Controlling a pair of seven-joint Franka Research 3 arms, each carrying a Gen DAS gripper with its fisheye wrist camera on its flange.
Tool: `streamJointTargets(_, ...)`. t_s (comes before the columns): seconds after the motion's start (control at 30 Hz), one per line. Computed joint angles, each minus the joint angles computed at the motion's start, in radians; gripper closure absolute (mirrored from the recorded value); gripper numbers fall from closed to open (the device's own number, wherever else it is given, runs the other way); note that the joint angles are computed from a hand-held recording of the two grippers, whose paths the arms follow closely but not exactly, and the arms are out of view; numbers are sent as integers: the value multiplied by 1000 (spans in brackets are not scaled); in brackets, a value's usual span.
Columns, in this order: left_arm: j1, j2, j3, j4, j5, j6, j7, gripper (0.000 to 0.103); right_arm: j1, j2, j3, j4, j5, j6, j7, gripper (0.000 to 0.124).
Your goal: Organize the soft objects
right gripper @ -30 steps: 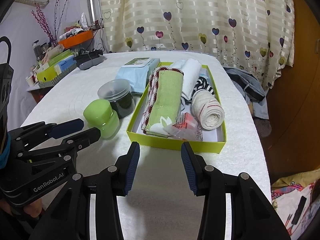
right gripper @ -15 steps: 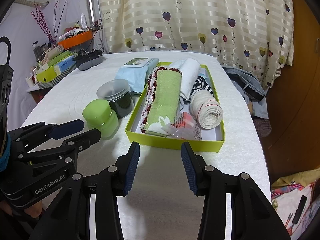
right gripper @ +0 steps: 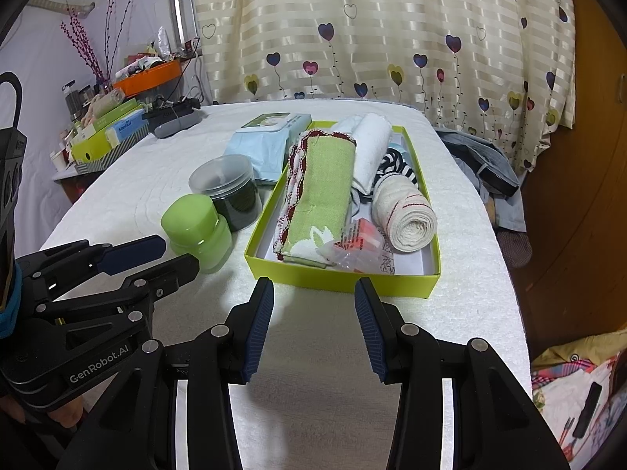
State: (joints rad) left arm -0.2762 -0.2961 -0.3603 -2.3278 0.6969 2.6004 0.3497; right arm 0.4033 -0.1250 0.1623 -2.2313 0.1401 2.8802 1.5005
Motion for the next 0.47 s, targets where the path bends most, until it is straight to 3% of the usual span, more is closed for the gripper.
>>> streamJointTargets(0.47,1,11,-3,4,19,10,-13,66,1,0,-2,1,4,0,-4,80)
